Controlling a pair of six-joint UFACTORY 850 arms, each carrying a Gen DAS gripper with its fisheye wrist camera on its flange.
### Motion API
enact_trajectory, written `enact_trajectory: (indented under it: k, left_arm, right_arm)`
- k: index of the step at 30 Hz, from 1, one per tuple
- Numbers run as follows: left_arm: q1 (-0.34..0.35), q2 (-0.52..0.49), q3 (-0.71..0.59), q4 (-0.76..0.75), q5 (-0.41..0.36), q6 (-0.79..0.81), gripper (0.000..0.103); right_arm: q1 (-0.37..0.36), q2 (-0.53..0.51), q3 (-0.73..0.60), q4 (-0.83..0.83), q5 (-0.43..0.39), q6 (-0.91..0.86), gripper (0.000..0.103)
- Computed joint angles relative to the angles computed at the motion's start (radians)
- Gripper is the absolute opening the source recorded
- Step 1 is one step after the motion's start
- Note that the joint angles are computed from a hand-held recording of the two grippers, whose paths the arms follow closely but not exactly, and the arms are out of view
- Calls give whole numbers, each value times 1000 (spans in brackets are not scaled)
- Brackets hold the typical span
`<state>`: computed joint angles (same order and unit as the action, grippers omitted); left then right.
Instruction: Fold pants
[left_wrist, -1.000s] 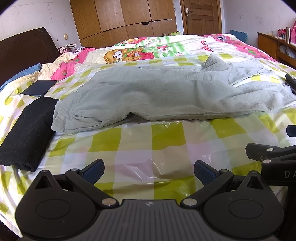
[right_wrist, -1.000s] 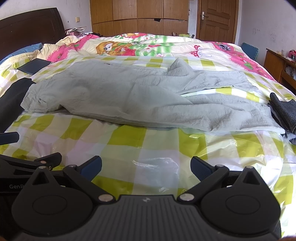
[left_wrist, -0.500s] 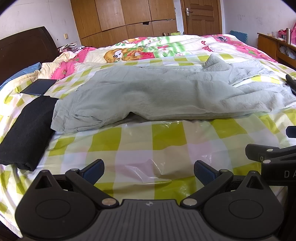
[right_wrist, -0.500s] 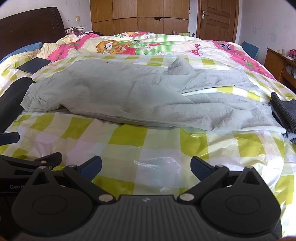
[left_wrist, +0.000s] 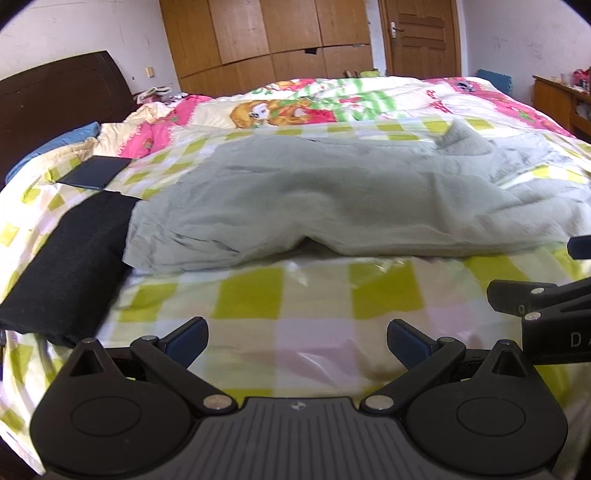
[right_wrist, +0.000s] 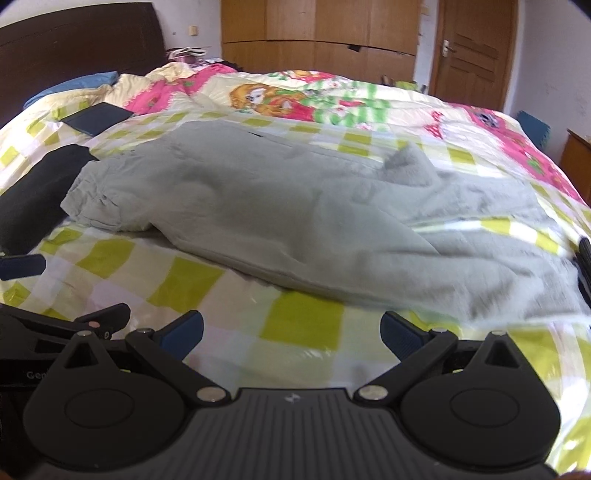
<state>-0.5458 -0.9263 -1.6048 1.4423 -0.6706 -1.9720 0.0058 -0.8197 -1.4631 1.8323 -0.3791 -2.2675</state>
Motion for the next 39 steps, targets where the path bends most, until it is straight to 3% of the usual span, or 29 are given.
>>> enact_trajectory:
  k: [6,13,18,23,27,34,39]
  left_arm:
    - [47,18,33,101,-19,-37,103]
    - [128,34,72,272,28,-126,103]
    - [190,4,53,319,57,-14,103]
    - [243,-41,1,200,118,244,97]
    - [278,-28,27,262,200,149,97]
    - [305,15,93,250,233,141,81]
    - [315,63,182,253,184,103,63]
  right_arm:
    - [43,-52,-98,-102,-23,57,101]
    - [80,-149,-265,-341,-21,254,101]
    - [102,-228,-396,-550,-53,368,89]
    - [131,-314,-546,-758,-124,539,81]
    - [156,-369,-635,-894,-159,630,75]
    - [177,-408,-711,-1068,-236,785,72]
    - [186,-397,-703,-1108,-278,802,72]
